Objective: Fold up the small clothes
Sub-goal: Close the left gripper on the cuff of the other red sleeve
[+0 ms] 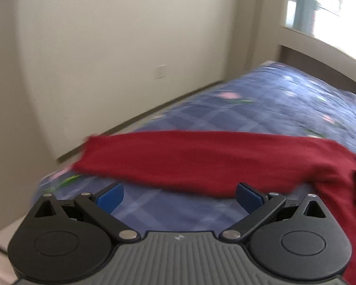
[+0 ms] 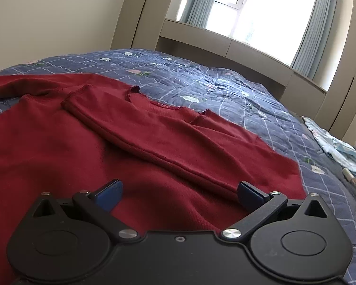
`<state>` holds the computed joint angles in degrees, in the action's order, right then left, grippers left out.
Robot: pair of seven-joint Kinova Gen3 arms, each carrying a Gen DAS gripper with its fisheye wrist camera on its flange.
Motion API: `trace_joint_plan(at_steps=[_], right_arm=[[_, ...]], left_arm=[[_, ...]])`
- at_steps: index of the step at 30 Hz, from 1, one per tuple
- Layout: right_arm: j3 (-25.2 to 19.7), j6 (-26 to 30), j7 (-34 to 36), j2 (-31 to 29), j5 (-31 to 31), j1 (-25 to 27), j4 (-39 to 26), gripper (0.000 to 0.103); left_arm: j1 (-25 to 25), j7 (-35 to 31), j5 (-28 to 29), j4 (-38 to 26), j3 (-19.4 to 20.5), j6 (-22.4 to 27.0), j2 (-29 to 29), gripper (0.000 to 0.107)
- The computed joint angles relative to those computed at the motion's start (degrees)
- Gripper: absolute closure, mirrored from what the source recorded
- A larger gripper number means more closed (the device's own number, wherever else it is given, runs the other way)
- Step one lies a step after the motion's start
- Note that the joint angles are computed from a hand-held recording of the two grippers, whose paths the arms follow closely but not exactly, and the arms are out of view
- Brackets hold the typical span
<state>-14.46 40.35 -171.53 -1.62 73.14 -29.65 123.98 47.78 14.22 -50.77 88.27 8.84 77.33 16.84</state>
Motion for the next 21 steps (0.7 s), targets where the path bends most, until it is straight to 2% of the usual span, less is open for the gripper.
trace_joint_plan(at_steps=[2, 5, 7, 9, 11, 13, 17, 18, 21], right_arm=[[-0.15, 0.34, 0.00, 0.14, 0.02, -0.14, -0.02, 0.001], [-0.32, 1.01, -0.28, 0.35, 0.49, -0.48, 0.04, 0.001], [-0.24, 1.08, -0.16, 0.30, 0.50, -0.58, 0.11, 0.001], [-0.19, 1.11, -0.10, 0.36, 0.51, -0.63, 0.04, 0.001], [-0.19, 1.18, -0.17, 0.38, 0.58, -0.68, 0.06, 0.001], [-0.21, 1.32, -0.17, 0.39, 0.64, -0.76, 0.07, 0.001], [-0.43, 2.23, -0.62, 0.58, 1.49, -1.12, 0.25, 0.001], [-0.51, 2.52, -0.84, 0.68, 1.73, -1.27, 0.30, 0.001], [-0.43, 2.82, -0.99, 0.76, 2.09, -1.49, 0.36, 0.001]], left_arm=[[0.29, 4.66, 1.18, 5.31, -2.02, -3.73, -3.88, 0.005], [-0.87, 11.65, 0.80, 13.27, -2.78, -10.72, -9.45, 0.005], [1.68, 16.31, 0.34, 16.85, -7.09, -14.29, -11.46, 0.005], [5.27, 20.97, -0.01, 17.88, -11.76, -14.14, -11.39, 0.005], [5.85, 25.63, -0.26, 17.19, -12.60, -11.56, -10.29, 0.006], [2.91, 29.93, -1.25, 16.94, -9.21, -8.83, -9.49, 0.013], [-7.24, 33.23, -1.96, 16.22, 1.31, -6.05, -8.35, 0.031], [-8.94, 33.43, -1.95, 16.22, 2.85, -5.83, -8.30, 0.033], [-9.44, 33.98, -2.34, 16.23, 2.90, -5.78, -8.03, 0.054]])
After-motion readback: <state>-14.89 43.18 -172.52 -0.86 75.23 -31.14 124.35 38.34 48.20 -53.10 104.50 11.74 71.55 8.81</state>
